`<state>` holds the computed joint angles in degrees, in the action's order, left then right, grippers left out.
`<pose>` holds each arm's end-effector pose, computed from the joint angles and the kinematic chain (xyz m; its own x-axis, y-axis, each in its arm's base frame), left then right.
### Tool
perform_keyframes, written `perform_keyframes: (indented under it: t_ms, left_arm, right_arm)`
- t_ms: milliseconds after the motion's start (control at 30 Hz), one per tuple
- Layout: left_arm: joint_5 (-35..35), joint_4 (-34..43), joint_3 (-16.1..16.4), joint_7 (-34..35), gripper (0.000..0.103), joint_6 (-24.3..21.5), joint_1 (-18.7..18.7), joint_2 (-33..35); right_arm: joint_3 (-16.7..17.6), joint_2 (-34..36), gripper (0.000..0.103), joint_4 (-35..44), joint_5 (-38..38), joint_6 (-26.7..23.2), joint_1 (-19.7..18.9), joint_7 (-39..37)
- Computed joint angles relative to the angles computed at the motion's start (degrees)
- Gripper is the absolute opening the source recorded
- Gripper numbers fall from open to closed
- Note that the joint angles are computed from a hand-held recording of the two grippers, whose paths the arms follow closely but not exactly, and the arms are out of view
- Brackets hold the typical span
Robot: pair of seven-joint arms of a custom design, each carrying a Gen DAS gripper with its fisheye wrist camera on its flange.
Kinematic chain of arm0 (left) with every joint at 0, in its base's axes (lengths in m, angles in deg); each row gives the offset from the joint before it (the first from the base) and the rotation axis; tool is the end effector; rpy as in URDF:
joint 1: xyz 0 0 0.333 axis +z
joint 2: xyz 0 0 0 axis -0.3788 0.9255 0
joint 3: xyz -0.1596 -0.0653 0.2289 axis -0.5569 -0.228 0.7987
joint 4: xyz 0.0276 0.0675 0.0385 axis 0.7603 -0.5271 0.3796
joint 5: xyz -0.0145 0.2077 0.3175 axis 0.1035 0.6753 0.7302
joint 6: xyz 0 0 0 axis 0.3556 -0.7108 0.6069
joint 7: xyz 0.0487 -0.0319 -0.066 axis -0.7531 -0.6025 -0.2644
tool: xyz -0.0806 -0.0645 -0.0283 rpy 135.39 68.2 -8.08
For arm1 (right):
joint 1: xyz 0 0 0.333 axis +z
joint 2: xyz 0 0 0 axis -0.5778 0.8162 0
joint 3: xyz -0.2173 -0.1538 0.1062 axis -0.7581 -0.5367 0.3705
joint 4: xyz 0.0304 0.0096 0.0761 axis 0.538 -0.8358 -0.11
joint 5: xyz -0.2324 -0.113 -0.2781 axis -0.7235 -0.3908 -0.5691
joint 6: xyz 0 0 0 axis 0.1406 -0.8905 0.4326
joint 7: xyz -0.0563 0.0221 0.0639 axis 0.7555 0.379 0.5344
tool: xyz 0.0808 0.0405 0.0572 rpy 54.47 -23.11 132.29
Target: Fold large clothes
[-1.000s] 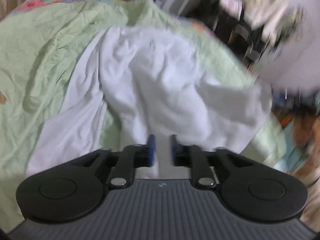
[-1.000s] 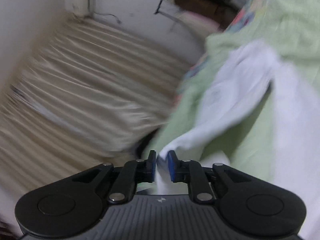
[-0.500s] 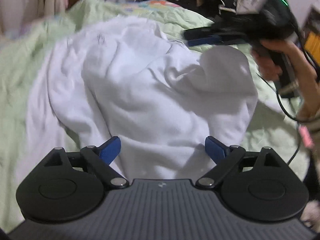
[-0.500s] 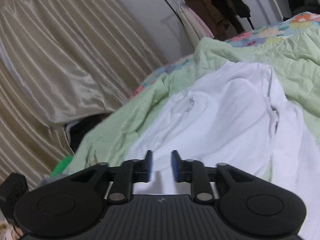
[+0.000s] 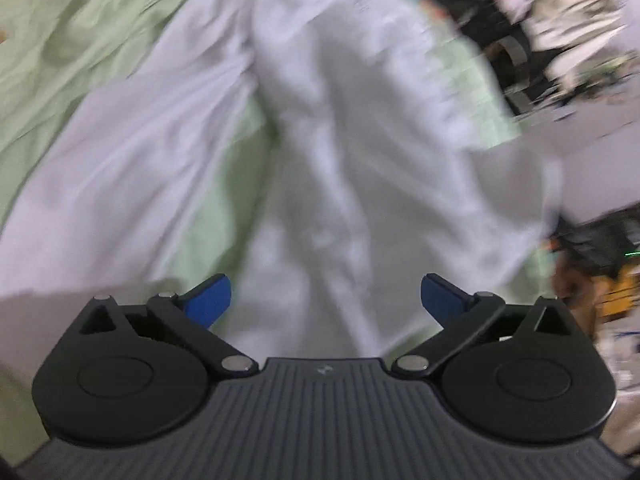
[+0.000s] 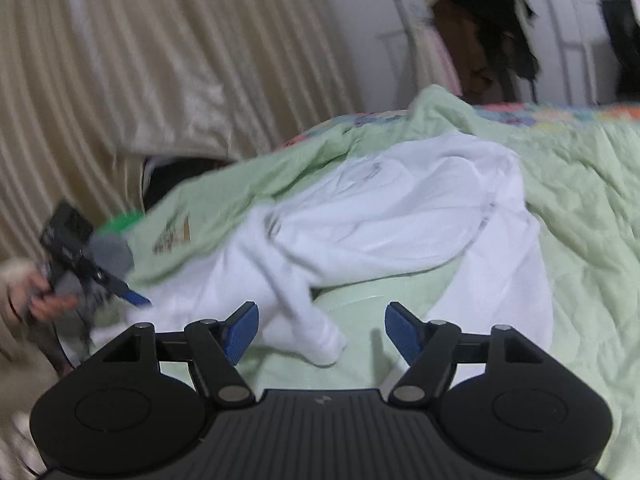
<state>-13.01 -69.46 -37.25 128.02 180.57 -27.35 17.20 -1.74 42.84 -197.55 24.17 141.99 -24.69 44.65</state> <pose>0.4608 -0.0372 0.4546 0.0296 -0.8331 0.5523 -0.9459 -0.2020 -0.2541 0.4466 0.0160 0.4807 0.6648 -0.7167 -0.2105 -0.5309 -0.2552 -0.8081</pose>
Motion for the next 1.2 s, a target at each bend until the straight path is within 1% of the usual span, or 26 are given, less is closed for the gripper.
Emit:
perform_keyframes:
  t_ms: [67,100,133,167,200,233,300,333,367,400,433,467,567,633,667,767,800,900,933,967,1033,1067,1100,1133,1167,1200]
  left_arm:
    - [3.6,1.4,-1.5,-6.2,0.103,-1.6,0.9,2.7]
    - [1.7,0.5,-1.4,-5.8,0.103,-0.5,0.5,2.6]
    - [-0.2,-0.5,-1.2,-2.8,0.097,1.0,-0.2,1.9]
    - [-1.6,-1.3,-1.0,0.7,0.080,2.2,-1.0,1.1]
    - [-2.0,-1.0,-0.6,2.3,0.066,1.3,-1.4,0.8]
    - [-2.2,-0.1,-0.1,3.3,0.045,-0.3,-1.5,0.8]
    - [-1.0,1.1,-0.3,-0.1,0.040,-2.7,-0.5,0.4]
    - [-0.7,1.4,-0.3,-1.4,0.033,-3.3,-0.1,-0.1]
    - [-0.8,1.4,-0.1,-2.2,0.029,-3.7,0.2,-1.0]
    - [-1.1,1.4,0.2,-2.9,0.028,-4.0,0.4,-2.0]
    - [-1.3,1.3,0.7,-3.4,0.028,-4.5,0.6,-3.4]
    - [-1.2,1.2,1.0,-3.5,0.028,-4.6,0.6,-4.5]
    - [1.1,0.6,1.5,-4.1,0.028,-4.2,1.0,-8.9]
    - [3.3,0.5,1.7,-5.1,0.028,-3.5,1.1,-10.4]
    - [4.4,0.4,1.8,-5.6,0.032,-3.1,1.1,-11.1]
    - [8.4,1.8,1.0,-8.3,0.041,-2.8,0.8,-8.7]
    - [11.4,2.5,-0.5,-9.7,0.041,-2.7,1.0,-7.7]
    - [15.6,3.8,-1.4,-9.4,0.041,-2.4,-0.3,-6.6]
    - [16.8,4.0,-1.9,-8.5,0.041,-1.5,-1.0,-6.6]
    - [17.9,4.2,-2.4,-7.6,0.041,-0.5,-1.7,-6.7]
    - [21.1,5.2,-3.7,-7.1,0.041,1.2,-2.7,-6.5]
    - [21.8,6.0,-3.8,-6.7,0.043,1.8,-3.4,-6.3]
    - [22.1,6.6,-3.7,-6.3,0.046,2.3,-4.1,-5.8]
    - [22.1,7.3,-3.5,-5.8,0.054,3.0,-4.7,-5.1]
    - [22.0,8.2,-3.5,-5.5,0.062,3.3,-5.3,-4.4]
    - [21.8,9.2,-3.6,-5.4,0.065,3.5,-5.8,-3.7]
  right_arm:
    - [0.9,0.9,0.071,0.2,-0.7,1.2,0.6,-1.8]
    - [1.1,2.4,0.058,1.3,-2.0,-0.8,1.0,-1.0]
    - [1.1,3.0,0.032,2.1,-2.7,-2.1,1.0,-0.4]
    - [1.1,3.5,0.016,2.7,-3.2,-3.3,0.8,0.1]
    - [1.5,2.7,0.009,2.4,-3.2,-3.4,1.0,-0.1]
    - [1.7,1.1,0.009,1.3,-1.8,-2.0,1.3,-1.8]
    - [1.0,-1.3,0.009,0.5,-0.2,-2.5,1.6,-2.2]
    - [0.6,-1.9,0.009,0.6,0.4,-4.0,1.4,-1.7]
    - [-1.9,-3.8,0.009,1.1,2.2,-8.7,1.6,1.7]
    - [-3.0,-4.7,0.009,1.4,3.3,-11.4,1.3,3.6]
    - [-3.7,-5.2,0.009,1.6,4.3,-13.5,1.0,5.0]
    - [-5.2,-6.2,0.009,1.8,5.5,-17.3,0.6,7.3]
    - [-3.5,-14.2,0.009,-0.9,2.1,-18.6,-4.5,23.8]
    - [-3.5,-17.0,0.009,-2.1,-3.0,-20.7,-6.7,30.8]
    - [-4.6,-17.1,0.009,-2.6,-4.2,-23.2,-6.9,33.6]
    - [-8.1,-15.4,0.009,-3.7,-5.7,-32.1,-7.7,41.0]
    - [-7.7,-15.2,0.009,-4.9,-7.6,-33.5,-9.3,43.8]
    - [-6.0,-16.5,0.009,-7.6,-12.8,-33.8,-13.7,47.0]
    - [-6.1,-17.1,0.009,-8.2,-13.1,-33.8,-14.5,47.3]
    - [-7.9,-18.8,0.009,-8.6,-12.3,-34.5,-15.2,45.9]
    - [-9.1,-20.4,0.009,-8.7,-10.9,-35.2,-15.8,44.2]
    - [-10.6,-22.5,0.009,-8.7,-10.0,-36.2,-16.0,41.5]
    - [-10.8,-23.0,0.009,-8.3,-10.7,-37.1,-16.1,40.0]
    - [-10.5,-23.1,0.010,-7.9,-11.7,-38.0,-16.3,38.7]
    - [-8.3,-24.7,0.014,-8.5,-14.7,-36.7,-17.6,38.0]
    - [-7.4,-25.3,0.029,-9.1,-15.5,-35.6,-18.3,38.1]
